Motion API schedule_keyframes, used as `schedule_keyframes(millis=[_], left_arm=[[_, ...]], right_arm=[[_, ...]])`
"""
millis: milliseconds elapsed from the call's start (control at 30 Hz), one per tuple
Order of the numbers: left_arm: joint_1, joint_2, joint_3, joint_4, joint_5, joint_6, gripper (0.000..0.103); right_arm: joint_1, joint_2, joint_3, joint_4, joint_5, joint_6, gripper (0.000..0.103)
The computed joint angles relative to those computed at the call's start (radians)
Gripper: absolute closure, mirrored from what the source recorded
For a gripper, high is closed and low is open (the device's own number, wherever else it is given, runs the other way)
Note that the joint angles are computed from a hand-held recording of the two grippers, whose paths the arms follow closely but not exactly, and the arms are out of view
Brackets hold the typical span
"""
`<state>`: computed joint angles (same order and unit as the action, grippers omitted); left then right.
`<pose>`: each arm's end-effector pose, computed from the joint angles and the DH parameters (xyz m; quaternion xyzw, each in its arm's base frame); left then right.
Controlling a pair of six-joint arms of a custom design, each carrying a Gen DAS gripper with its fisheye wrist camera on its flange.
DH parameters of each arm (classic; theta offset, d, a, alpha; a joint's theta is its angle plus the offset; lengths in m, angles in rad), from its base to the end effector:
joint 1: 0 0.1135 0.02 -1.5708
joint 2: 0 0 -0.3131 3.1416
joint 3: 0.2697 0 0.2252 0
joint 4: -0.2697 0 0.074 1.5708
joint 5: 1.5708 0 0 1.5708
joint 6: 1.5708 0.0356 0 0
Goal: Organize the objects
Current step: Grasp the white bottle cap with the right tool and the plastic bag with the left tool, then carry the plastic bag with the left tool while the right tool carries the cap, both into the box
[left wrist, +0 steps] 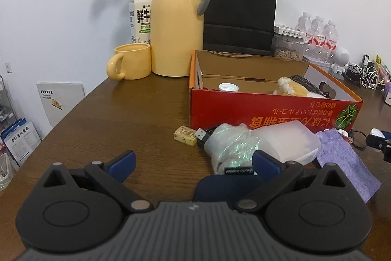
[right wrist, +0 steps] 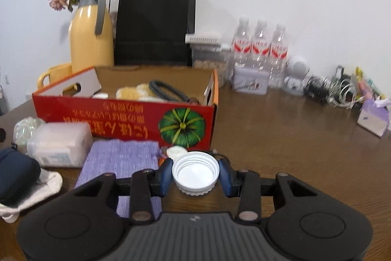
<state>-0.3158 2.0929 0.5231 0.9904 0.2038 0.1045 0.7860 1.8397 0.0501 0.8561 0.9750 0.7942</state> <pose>0.3090 -0.1086 0.1083 0.2299 0.8457 -0.1389 0.4611 0.1414 0.0999 0.1149 0.1502 0.8384 -0.1164 0.5108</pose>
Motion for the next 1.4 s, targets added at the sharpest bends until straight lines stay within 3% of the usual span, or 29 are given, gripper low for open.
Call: schedule_keyframes(millis=[233,400,600,767,833,933,1400], left_arm=[[-0.04,0.032,0.145,-0.151,-0.02,-0.05,0.0],[-0.074,0.075,0.143,-0.062,-0.055,-0.061,0.001],[-0.042,0.085,0.159,-0.084,0.061,-0.07,0.027],[-0.035,0.085,0.16,-0.105,0.111,-0.054,0.039],[-0.035,0.085,0.155,-0.108,0.128,-0.042,0.057],[-0.036,0.084,0.131,-0.073,0.142,-0.03,0.067],[-0.007,0.083,0.038,0.111,0.163,-0.067,0.073]], right_arm=[[0.017,-0.007,0.025,-0.045,0.025,0.01,0.064],[0.017,-0.002,0.026,-0.042,0.022,0.009,0.064],[0.028,0.008,0.031,-0.041,0.029,0.002,0.064],[0.026,0.008,0.034,-0.045,0.027,0.002,0.064],[0.027,0.009,0.035,-0.048,0.027,0.004,0.064],[0.028,0.009,0.036,-0.051,0.029,0.006,0.064],[0.06,0.035,0.012,0.013,0.07,-0.016,0.064]])
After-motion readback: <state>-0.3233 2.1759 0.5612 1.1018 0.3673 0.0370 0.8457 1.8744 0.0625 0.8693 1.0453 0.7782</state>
